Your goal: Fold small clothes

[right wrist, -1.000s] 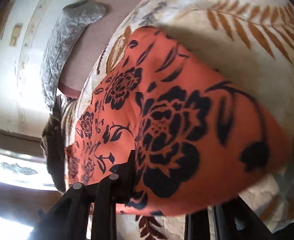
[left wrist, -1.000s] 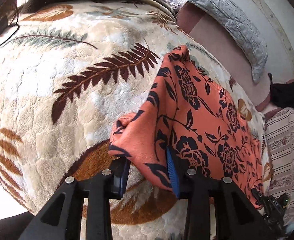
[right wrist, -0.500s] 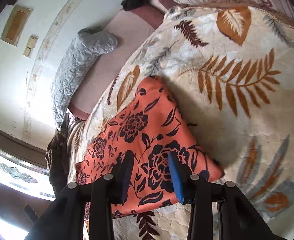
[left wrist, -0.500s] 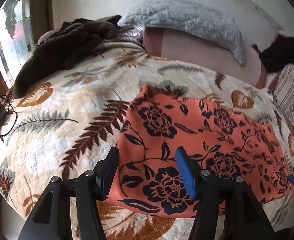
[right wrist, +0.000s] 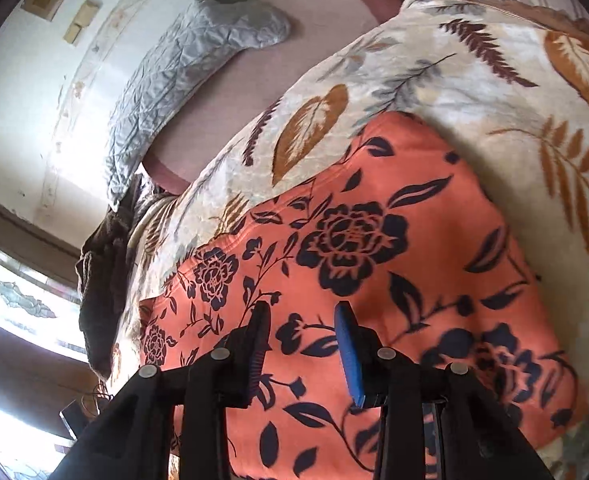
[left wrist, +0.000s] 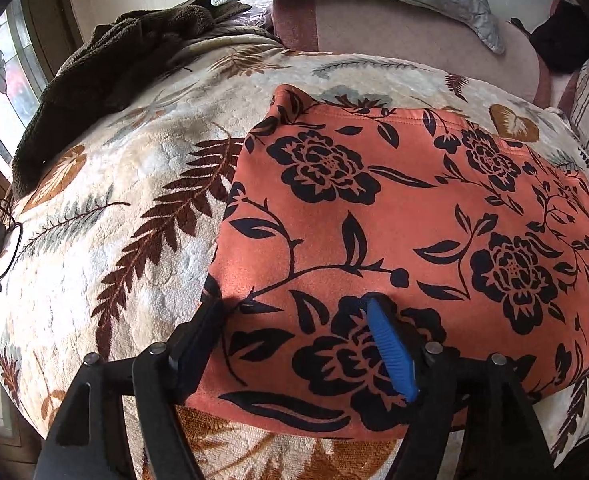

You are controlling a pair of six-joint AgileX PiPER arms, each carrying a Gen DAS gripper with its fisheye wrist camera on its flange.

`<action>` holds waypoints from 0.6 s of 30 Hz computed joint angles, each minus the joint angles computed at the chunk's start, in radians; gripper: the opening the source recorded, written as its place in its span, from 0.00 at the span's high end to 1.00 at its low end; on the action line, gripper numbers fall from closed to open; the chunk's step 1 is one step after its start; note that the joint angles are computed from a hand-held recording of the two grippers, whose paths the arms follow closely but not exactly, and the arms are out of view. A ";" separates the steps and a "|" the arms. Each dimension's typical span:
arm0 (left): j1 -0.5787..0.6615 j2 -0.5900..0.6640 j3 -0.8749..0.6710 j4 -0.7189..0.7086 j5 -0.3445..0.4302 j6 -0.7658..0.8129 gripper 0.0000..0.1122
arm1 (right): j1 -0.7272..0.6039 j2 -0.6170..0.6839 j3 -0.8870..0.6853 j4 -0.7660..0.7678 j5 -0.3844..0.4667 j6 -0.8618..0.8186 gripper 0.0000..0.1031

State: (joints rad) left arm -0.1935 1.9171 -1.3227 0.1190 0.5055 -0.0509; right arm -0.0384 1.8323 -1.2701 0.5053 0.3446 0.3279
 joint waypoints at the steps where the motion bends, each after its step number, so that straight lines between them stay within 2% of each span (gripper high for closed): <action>1: -0.006 0.012 -0.011 0.017 -0.005 -0.008 0.31 | 0.008 0.047 -0.057 -0.062 0.036 0.058 0.65; 3: 0.000 0.012 -0.006 -0.001 -0.017 0.019 0.30 | 0.018 0.148 -0.183 -0.183 0.142 0.178 0.65; 7: 0.011 0.013 -0.002 -0.044 -0.030 0.069 0.29 | 0.029 0.167 -0.221 -0.253 0.159 0.241 0.65; 11: 0.011 0.009 0.009 -0.040 -0.044 0.069 0.29 | 0.050 0.123 -0.178 -0.272 0.114 0.259 0.65; 18: 0.010 0.004 0.019 -0.030 -0.057 0.060 0.29 | 0.103 0.035 -0.078 -0.232 0.000 0.141 0.65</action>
